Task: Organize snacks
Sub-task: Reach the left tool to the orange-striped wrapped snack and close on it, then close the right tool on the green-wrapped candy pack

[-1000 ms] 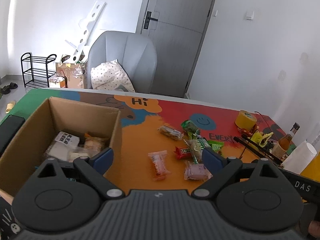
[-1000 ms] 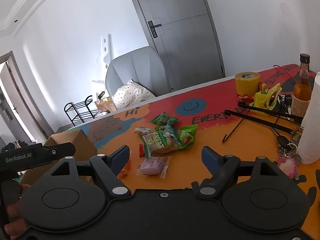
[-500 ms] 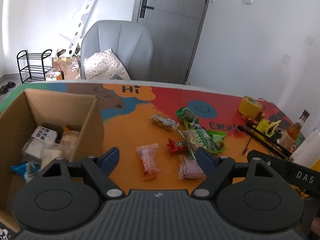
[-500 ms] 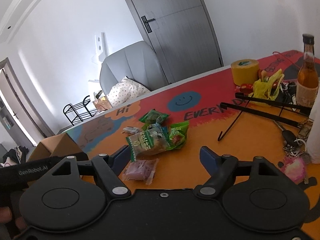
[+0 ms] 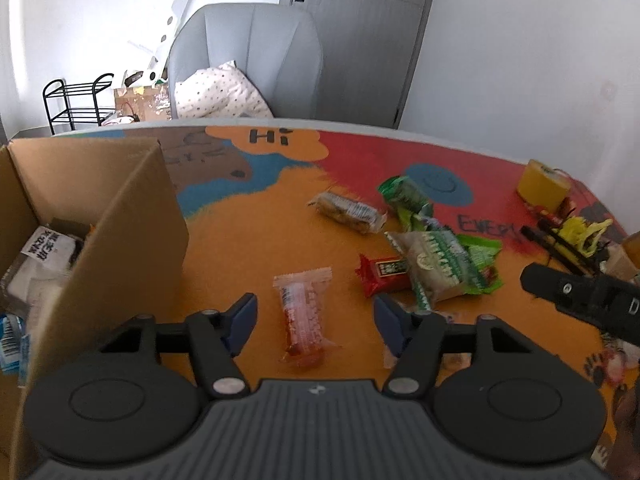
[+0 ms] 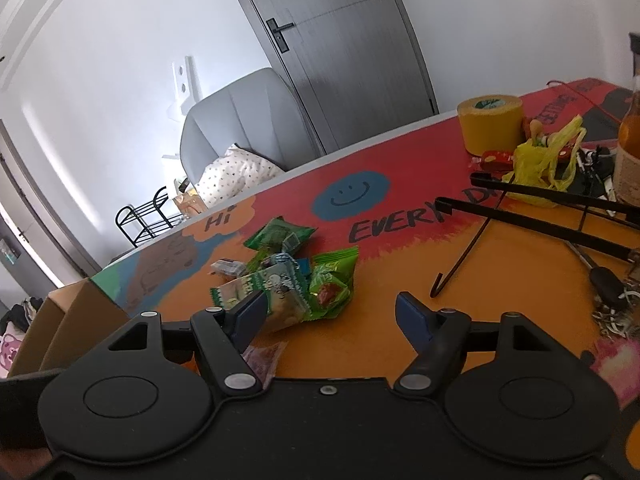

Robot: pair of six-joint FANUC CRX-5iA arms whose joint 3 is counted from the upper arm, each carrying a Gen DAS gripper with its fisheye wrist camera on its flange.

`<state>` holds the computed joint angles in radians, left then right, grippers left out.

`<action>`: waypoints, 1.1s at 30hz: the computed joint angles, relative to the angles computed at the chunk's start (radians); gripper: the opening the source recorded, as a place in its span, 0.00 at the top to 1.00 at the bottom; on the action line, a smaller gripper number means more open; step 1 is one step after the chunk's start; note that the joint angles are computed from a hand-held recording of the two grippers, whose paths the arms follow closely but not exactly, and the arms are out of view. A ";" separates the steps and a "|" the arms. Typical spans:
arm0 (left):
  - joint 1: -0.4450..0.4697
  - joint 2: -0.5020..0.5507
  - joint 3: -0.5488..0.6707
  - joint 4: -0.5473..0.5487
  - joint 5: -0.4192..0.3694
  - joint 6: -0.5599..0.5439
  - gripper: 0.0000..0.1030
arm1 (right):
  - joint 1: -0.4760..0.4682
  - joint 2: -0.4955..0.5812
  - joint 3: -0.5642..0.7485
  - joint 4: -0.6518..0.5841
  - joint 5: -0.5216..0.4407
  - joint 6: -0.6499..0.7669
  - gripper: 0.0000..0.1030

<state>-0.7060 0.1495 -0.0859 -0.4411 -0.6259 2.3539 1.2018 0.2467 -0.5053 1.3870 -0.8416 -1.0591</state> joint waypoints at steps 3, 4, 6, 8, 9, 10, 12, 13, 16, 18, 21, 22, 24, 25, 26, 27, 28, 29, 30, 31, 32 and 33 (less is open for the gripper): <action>-0.002 0.023 0.018 -0.015 -0.025 0.020 0.48 | -0.027 0.006 -0.006 0.025 0.029 -0.020 0.30; -0.002 0.029 0.023 -0.018 -0.031 0.022 0.49 | -0.035 0.009 -0.006 0.030 0.038 -0.024 0.30; 0.003 0.042 0.027 -0.008 -0.041 0.014 0.55 | -0.053 0.017 -0.004 0.044 0.060 -0.033 0.31; -0.008 0.047 0.037 -0.048 -0.052 0.044 0.67 | -0.067 0.024 -0.004 0.057 0.081 -0.044 0.32; -0.009 0.047 0.038 -0.052 -0.051 0.046 0.71 | -0.074 0.028 -0.005 0.066 0.090 -0.055 0.32; -0.006 0.047 0.036 -0.047 -0.047 0.044 0.76 | -0.078 0.032 -0.003 0.071 0.097 -0.061 0.32; 0.003 0.043 0.029 -0.032 -0.035 0.039 0.78 | -0.088 0.039 0.001 0.076 0.110 -0.060 0.34; 0.008 0.042 0.025 -0.024 -0.027 0.037 0.79 | -0.091 0.042 0.004 0.076 0.113 -0.057 0.34; 0.012 0.039 0.017 -0.020 -0.012 0.036 0.81 | -0.098 0.050 0.011 0.084 0.111 -0.057 0.36; 0.019 0.036 0.010 -0.004 0.001 0.024 0.81 | -0.105 0.052 0.013 0.092 0.113 -0.070 0.37; 0.021 0.034 0.005 0.005 0.013 0.011 0.81 | -0.105 0.063 0.030 0.058 0.100 -0.040 0.48; 0.022 0.034 0.004 0.009 0.016 0.006 0.81 | -0.102 0.067 0.035 0.044 0.091 -0.031 0.50; 0.025 0.035 0.002 0.019 0.020 -0.002 0.81 | -0.092 0.078 0.054 0.007 0.069 0.009 0.55; 0.027 0.033 -0.001 0.024 0.024 -0.006 0.81 | -0.088 0.084 0.063 -0.010 0.061 0.035 0.59; 0.029 0.031 -0.005 0.029 0.028 -0.009 0.81 | -0.081 0.090 0.074 -0.031 0.051 0.066 0.70; 0.031 0.027 -0.009 0.033 0.033 -0.011 0.81 | -0.082 0.088 0.074 -0.032 0.060 0.075 0.73; 0.031 0.023 -0.013 0.032 0.037 -0.011 0.81 | -0.086 0.081 0.066 -0.022 0.080 0.067 0.74; 0.031 0.019 -0.016 0.032 0.040 -0.010 0.81 | -0.078 0.079 0.068 -0.035 0.074 0.077 0.75; 0.031 0.016 -0.018 0.031 0.042 -0.010 0.81 | -0.070 0.079 0.070 -0.044 0.063 0.089 0.75; 0.030 0.011 -0.020 0.030 0.043 -0.008 0.81 | -0.062 0.076 0.068 -0.044 0.055 0.089 0.75; 0.029 0.006 -0.023 0.029 0.045 -0.006 0.81 | -0.055 0.070 0.061 -0.039 0.049 0.079 0.75; 0.028 -0.001 -0.027 0.026 0.046 -0.003 0.81 | -0.046 0.065 0.056 -0.041 0.041 0.071 0.75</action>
